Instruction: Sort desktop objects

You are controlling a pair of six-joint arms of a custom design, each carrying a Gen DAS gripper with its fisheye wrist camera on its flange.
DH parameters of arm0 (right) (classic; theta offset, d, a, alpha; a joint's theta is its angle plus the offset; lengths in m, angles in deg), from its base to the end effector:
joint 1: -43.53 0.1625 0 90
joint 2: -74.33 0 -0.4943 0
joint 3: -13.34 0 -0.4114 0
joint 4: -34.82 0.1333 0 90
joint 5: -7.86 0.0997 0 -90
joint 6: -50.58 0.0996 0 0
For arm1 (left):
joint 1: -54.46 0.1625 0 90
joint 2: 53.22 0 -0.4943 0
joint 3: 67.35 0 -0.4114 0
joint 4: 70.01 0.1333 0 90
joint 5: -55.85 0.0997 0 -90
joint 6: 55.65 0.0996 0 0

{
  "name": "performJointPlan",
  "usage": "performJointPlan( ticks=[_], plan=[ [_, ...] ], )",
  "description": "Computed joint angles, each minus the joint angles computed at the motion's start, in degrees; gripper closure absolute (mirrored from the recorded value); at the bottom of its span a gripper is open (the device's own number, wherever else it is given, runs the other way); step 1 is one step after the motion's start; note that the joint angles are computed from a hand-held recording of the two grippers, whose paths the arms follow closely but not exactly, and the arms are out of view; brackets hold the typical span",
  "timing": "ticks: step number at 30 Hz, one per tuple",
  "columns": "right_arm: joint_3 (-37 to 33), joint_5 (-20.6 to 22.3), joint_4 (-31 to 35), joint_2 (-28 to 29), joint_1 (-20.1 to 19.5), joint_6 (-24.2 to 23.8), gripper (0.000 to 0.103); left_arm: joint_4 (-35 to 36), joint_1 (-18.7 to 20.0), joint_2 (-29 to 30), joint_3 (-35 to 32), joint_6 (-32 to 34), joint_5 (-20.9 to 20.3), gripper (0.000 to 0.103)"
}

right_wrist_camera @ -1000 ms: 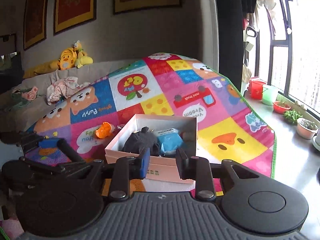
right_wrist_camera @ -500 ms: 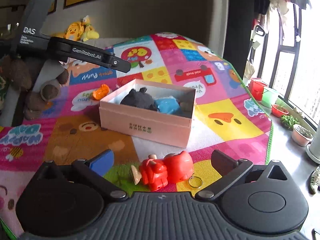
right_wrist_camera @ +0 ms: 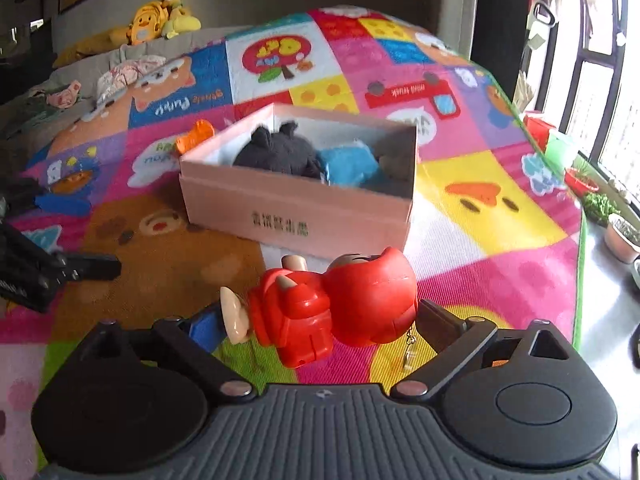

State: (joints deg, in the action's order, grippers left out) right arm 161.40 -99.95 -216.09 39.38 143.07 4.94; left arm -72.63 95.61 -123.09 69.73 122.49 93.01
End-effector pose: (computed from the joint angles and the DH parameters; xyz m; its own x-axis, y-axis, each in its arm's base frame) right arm 0.1645 -0.3586 0.0774 -0.6031 -0.4277 0.6733 -0.7760 0.5101 -0.3711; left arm -0.0598 -0.3347 0.1502 -0.6767 0.2104 -0.7055 0.6585 0.6015 -0.4522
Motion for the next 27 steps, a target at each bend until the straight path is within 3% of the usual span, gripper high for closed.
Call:
performJointPlan(
  ticks=[5, 8, 12, 15, 21, 27],
  plan=[
    [-6.9, -1.2, 10.0, -7.9, 6.5, 4.4, 0.006, -1.1, 0.8, -0.9, 0.6, -0.7, 1.7, 0.002],
    [-12.6, -3.1, 16.1, -8.5, 8.3, 6.5, 0.006, -1.3, 0.7, -1.7, 1.3, -1.0, 1.9, 0.002],
    [-17.7, -6.1, 21.0, -7.0, 8.4, 5.7, 0.000, -1.2, 0.9, -4.2, 2.3, -1.5, 0.2, 0.001],
    [-17.3, -3.8, 26.2, -9.1, 7.1, 10.8, 0.000, -1.2, 2.4, -6.0, 2.4, -1.6, -0.9, 0.001],
    [-17.4, -4.5, 26.1, -9.1, 7.7, 12.6, 0.000, -2.8, 6.0, -7.4, 1.4, -0.3, -0.9, 0.001],
    [-22.4, -2.6, 35.8, -7.1, 10.2, 17.9, 0.000, -9.7, 8.5, -9.2, 1.3, 7.8, -3.4, 0.001]
  ],
)
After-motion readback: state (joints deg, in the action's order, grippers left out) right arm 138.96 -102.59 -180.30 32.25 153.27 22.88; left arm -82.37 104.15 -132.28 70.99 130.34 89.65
